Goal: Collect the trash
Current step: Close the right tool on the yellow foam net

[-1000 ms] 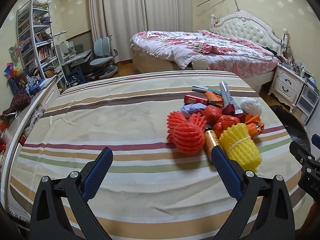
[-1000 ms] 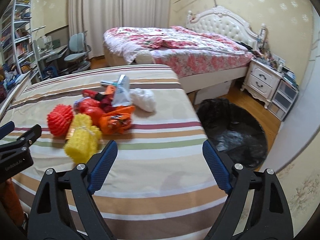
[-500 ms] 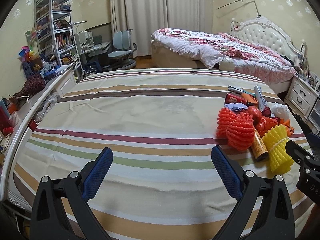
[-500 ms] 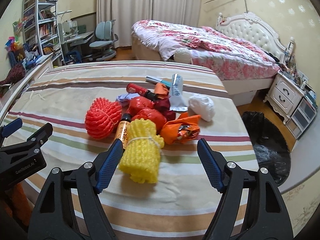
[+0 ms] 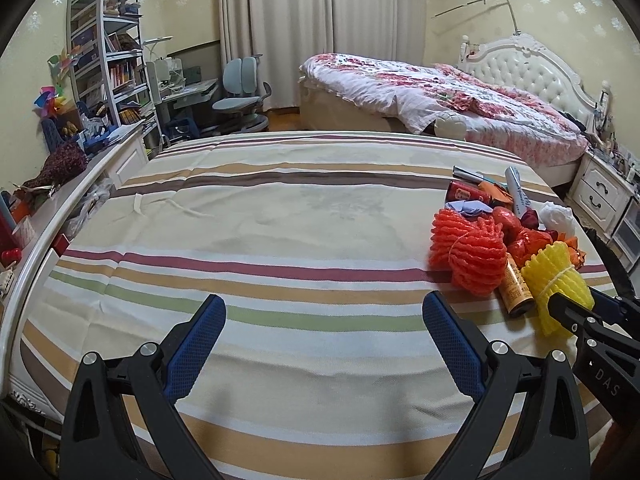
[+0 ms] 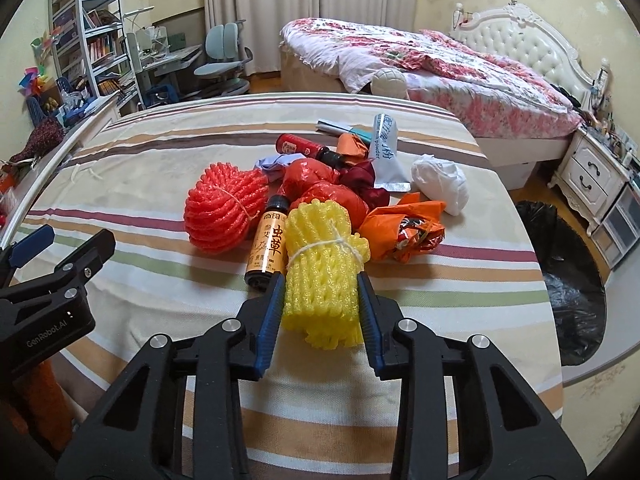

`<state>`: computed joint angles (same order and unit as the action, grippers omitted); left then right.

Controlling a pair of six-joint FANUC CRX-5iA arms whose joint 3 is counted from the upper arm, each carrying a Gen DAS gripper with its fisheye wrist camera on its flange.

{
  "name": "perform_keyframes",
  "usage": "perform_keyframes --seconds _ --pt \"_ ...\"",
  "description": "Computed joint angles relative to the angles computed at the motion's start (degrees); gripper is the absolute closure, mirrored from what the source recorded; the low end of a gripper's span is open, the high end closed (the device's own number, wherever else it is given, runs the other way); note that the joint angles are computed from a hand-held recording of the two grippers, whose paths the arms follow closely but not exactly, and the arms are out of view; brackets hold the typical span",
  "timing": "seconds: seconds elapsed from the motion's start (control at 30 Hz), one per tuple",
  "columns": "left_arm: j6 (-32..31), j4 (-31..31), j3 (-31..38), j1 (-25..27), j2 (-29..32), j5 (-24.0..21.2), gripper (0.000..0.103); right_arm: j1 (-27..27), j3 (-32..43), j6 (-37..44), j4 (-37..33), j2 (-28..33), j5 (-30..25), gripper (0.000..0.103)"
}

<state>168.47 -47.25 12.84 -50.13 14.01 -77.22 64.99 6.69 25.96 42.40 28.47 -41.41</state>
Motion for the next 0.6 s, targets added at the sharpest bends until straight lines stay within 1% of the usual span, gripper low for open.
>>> perform_keyframes --seconds 0.27,0.6 --pt "-1.71 -1.23 2.96 -1.44 1.52 0.1 0.007 -0.82 -4.75 -5.87 5.06 -3.29 2.89 0.07" --pt "-4.98 -1.5 7.68 -1.92 5.1 1.91 0.007 -3.55 -12.57 -17.53 14.5 -8.65 4.23 0.07"
